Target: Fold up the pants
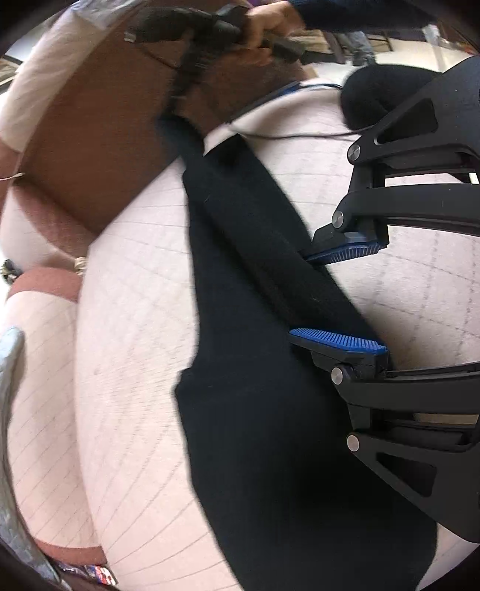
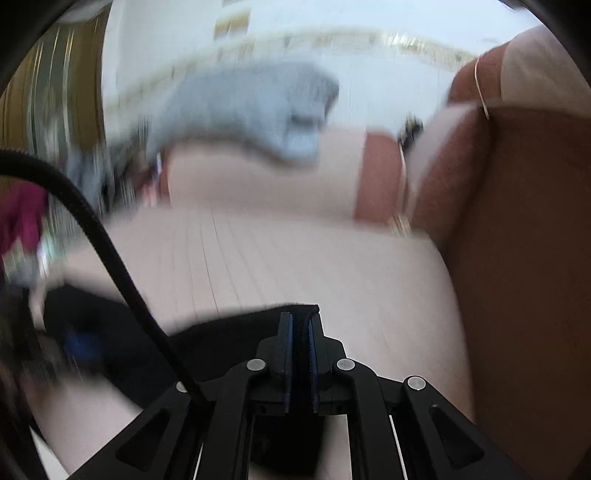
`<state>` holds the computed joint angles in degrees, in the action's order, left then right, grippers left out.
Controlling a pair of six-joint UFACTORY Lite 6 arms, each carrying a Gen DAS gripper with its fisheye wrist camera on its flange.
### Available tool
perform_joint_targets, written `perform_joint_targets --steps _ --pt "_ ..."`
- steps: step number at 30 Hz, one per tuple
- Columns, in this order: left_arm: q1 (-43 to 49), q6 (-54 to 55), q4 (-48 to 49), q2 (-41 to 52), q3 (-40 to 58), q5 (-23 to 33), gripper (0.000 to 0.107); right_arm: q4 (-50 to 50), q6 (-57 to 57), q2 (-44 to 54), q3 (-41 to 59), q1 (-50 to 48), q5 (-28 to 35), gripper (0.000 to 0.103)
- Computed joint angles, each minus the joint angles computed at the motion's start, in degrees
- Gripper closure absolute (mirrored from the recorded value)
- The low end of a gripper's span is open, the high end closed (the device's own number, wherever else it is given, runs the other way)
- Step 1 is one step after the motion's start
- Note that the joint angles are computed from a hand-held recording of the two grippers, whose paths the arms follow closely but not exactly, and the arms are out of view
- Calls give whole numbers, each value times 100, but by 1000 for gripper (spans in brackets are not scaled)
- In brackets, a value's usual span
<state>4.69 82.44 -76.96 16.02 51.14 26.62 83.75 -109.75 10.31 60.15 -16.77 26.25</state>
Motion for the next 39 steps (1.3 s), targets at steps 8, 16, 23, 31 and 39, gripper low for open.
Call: perform_joint_targets --steps 8,16,23,31,39 --pt "115 -248 291 -338 -189 -5 74 -1177 1435 -194 -626 -1706 1004 73" --pt "91 -368 312 -452 -350 -91 74 -1150 2217 1009 423 -520 31 54" --pt "181 -286 233 -371 -370 25 74 -399 1275 1160 278 -43 -681 101" --pt "166 -159 -57 -477 -490 137 74 857 224 840 627 123 -813 102" --pt "692 -155 300 -1039 -931 333 74 -304 1656 2229 1322 398 -1911 101"
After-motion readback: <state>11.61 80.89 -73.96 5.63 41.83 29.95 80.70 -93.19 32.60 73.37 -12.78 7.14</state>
